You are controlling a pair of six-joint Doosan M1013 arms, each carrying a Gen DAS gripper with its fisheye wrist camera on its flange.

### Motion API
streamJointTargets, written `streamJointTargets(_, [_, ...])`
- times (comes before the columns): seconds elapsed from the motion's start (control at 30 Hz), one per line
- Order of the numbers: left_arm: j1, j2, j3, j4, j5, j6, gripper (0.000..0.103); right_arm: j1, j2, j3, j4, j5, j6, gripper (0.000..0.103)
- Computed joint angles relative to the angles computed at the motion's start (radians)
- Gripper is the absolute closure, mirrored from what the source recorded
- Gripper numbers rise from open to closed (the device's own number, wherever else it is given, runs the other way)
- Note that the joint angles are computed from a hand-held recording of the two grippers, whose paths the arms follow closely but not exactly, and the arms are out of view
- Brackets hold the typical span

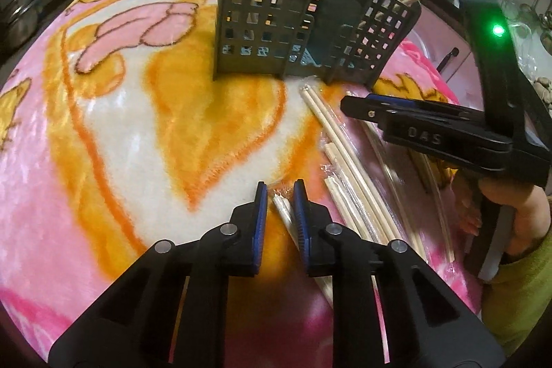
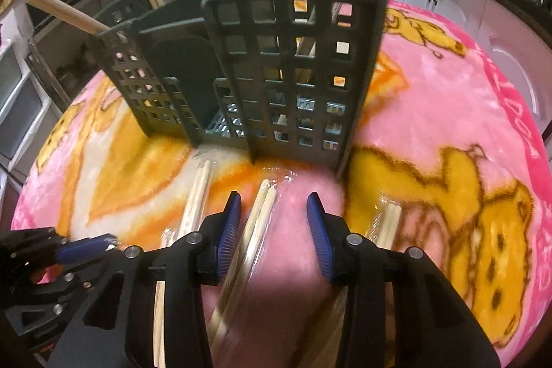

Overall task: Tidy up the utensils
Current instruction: 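Close the left tool on a wrapped chopstick while the right tool grasps another, then lift both held chopsticks and carry them above the green caddy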

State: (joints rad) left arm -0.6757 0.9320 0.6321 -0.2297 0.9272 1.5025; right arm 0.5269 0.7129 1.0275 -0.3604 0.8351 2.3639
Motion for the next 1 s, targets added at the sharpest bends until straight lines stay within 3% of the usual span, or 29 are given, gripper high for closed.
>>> streamJointTargets(0.33, [0.006, 0.005, -0.009, -0.011, -0.021, -0.007, 0.098, 0.001, 0.015, -0.025, -0.030, 0.007, 0.024, 0.091])
streamJointTargets(0.63, [0.008, -0.014, -0.008, -0.023, -0.088, 0.009, 0.099, 0.004, -0.056, 0.071, -0.039, -0.184, 0.072, 0.096])
streamJointTargets(0.87, [0.003, -0.031, -0.026, -0.028, -0.151, 0.046, 0.100, 0.022, -0.131, 0.152, -0.156, -0.321, 0.157, 0.097])
streamJointTargets(1.0, [0.002, -0.040, -0.037, -0.034, -0.187, 0.067, 0.100, 0.032, -0.169, 0.194, -0.289, -0.384, 0.271, 0.097])
